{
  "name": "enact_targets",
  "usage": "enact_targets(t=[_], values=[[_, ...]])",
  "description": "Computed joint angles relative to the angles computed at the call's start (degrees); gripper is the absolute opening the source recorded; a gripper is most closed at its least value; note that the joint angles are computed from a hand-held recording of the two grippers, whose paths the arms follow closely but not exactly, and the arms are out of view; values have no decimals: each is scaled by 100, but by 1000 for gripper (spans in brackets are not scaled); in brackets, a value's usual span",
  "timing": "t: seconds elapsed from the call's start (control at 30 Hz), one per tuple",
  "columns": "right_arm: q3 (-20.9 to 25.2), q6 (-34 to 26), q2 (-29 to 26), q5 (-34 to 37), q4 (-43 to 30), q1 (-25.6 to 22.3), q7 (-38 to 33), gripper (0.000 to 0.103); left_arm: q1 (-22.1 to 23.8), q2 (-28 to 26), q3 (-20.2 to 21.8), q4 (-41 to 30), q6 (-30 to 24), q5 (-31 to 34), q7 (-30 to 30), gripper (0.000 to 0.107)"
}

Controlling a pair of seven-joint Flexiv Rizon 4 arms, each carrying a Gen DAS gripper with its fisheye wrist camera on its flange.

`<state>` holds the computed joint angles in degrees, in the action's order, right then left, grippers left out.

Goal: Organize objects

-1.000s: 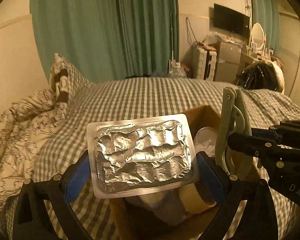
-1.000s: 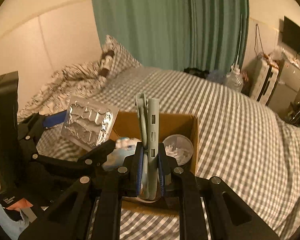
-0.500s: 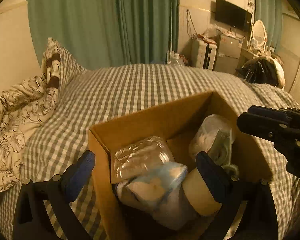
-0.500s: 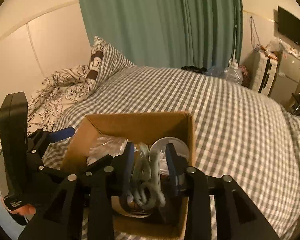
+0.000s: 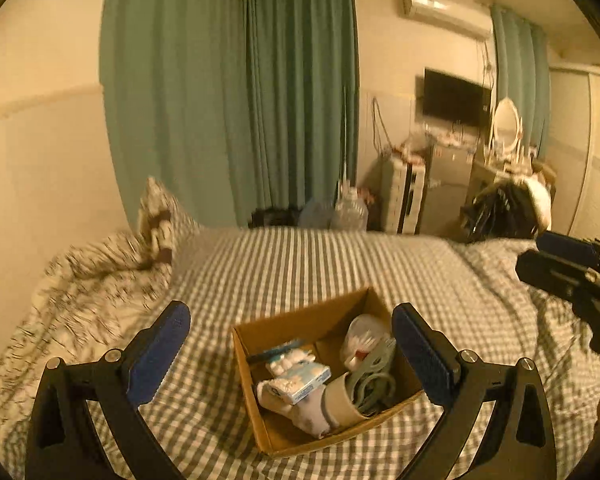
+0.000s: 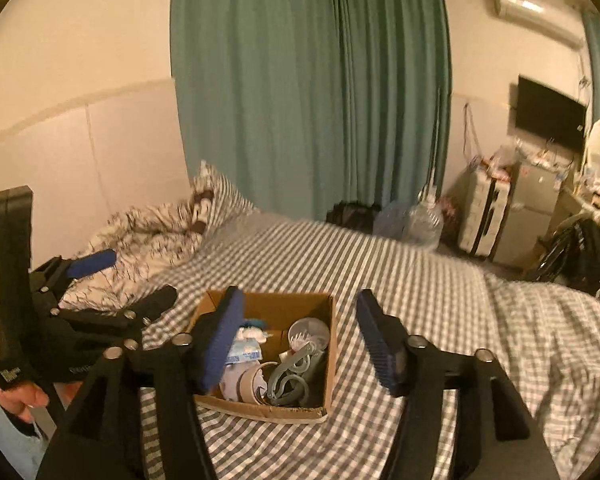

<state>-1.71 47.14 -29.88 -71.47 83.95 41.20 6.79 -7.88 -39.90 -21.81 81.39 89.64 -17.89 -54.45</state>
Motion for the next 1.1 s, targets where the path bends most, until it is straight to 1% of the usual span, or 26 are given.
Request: enact_targets(t=[0.07, 0.17, 0.2, 0.27, 0.33, 0.4, 0.47, 0.5, 0.63, 0.8, 0.87, 0.97, 1.0, 1.07, 1.1], values=[[14, -265, 207, -201, 135, 158, 127, 75, 317, 264, -391, 369, 242, 7, 121, 103], [146, -650, 427, -453, 257, 299, 252, 85, 709, 595, -816, 820, 520, 75, 188, 103], [199, -783, 478, -505, 271, 338, 254, 86, 846, 693, -954, 963, 610, 106, 178, 103], [283, -1129, 557, -633, 289, 448, 275, 95, 1101, 880, -1192, 1222, 760, 179, 94, 103], [373, -1550, 620, -711, 309, 572, 255, 96, 1311, 1050, -1356, 1478, 965, 298, -61, 103], [458, -1840, 679, -812, 379, 656, 299, 97, 1626, 1169, -1648, 1743, 1183, 493, -214, 103], [540, -2045, 730, -872, 474, 696, 409, 102, 2026, 1241, -2058, 2007, 1375, 716, -396, 103], [583, -2117, 775, -921, 555, 705, 471, 103, 2212, 1249, -2258, 2119, 1447, 839, -486, 103], [718, -2400, 867, -1047, 774, 719, 662, 103, 2624, 1258, -2660, 2492, 1805, 1325, -858, 103], [821, -2704, 911, -1269, 1055, 733, 964, 103, 2669, 1189, -2637, 2796, 2214, 1761, -1381, 103], [841, -2782, 893, -1392, 1202, 729, 1184, 103, 2469, 1092, -2383, 2862, 2481, 1859, -1559, 103], [843, -2838, 766, -1606, 1503, 689, 1855, 103, 1983, 839, -1793, 2878, 2947, 1931, -1708, 103], [835, -2893, 674, -1599, 1573, 679, 2063, 103, 1875, 748, -1651, 2872, 3003, 1982, -1733, 103], [828, -2882, 503, -1439, 1613, 627, 2104, 103, 1757, 542, -1465, 2880, 3122, 2158, -1820, 103], [810, -2704, 450, -1420, 1641, 545, 2141, 103, 1635, 473, -1308, 2868, 3163, 2150, -1865, 103]])
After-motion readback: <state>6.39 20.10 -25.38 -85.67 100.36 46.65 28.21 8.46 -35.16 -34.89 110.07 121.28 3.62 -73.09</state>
